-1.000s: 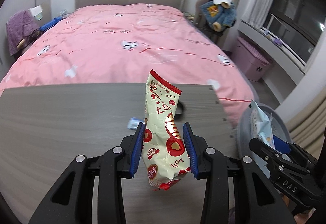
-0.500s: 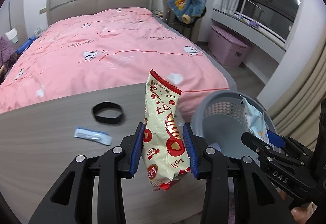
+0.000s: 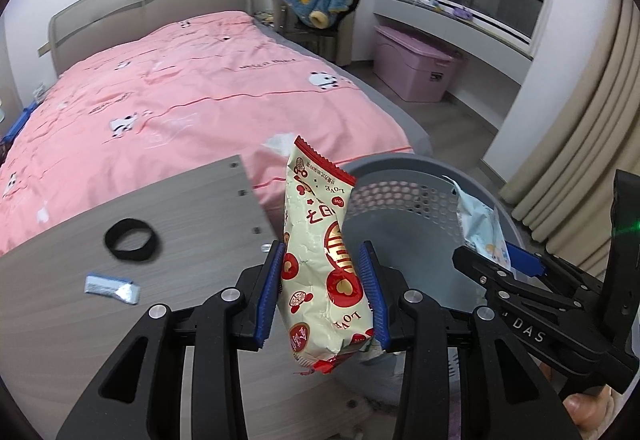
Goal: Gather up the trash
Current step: 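Carry the wipes packet and snack wrapper with both tools over the wastebasket, then open both tools to drop the wipes packet and snack wrapper, then withdraw both tools from the wastebasket back over the table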
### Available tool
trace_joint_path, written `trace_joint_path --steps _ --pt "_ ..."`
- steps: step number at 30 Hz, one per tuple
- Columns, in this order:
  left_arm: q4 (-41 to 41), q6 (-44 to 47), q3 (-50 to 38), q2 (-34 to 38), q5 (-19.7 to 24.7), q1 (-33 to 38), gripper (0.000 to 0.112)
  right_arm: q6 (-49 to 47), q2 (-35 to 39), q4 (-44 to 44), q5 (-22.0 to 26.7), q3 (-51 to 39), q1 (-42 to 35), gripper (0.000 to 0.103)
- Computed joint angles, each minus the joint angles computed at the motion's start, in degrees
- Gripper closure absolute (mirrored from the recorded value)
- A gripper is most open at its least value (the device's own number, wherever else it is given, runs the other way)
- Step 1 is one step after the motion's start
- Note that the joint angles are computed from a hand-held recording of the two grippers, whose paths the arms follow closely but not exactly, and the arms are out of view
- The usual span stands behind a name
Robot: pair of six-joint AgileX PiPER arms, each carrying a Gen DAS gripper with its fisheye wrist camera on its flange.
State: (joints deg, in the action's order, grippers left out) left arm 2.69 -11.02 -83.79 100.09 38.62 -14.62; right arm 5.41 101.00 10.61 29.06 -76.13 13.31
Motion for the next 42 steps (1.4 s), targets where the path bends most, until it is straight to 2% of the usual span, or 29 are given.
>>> trace_joint_path --steps 7,24,28,31,42 --pt "0.14 0.07 -1.55 2.64 0.47 -2.96 0.075 -1.18 0.49 0.86 0.92 0.26 -2.07 0.044" --pt "-0.79 1.1 -1.57 3.88 0.16 -3.43 0.074 1.12 1.81 -1.48 2.31 -1.52 -1.56 0.043" --pt "-0.98 1.3 -0.49 3.02 -0.54 -3.22 0.064 2.29 1.33 -2.67 1.53 -0.86 -1.22 0.034" --pt "-0.45 0.44 -0.03 2.56 -0.68 -2.93 0.062 3.1 0.6 -3.55 0.62 0.08 -1.17 0.028" --pt "2.44 -2.81 0.93 1.35 -0.87 -2.95 0.055 2.68 0.35 -3.03 0.52 0.49 -1.61 0.025"
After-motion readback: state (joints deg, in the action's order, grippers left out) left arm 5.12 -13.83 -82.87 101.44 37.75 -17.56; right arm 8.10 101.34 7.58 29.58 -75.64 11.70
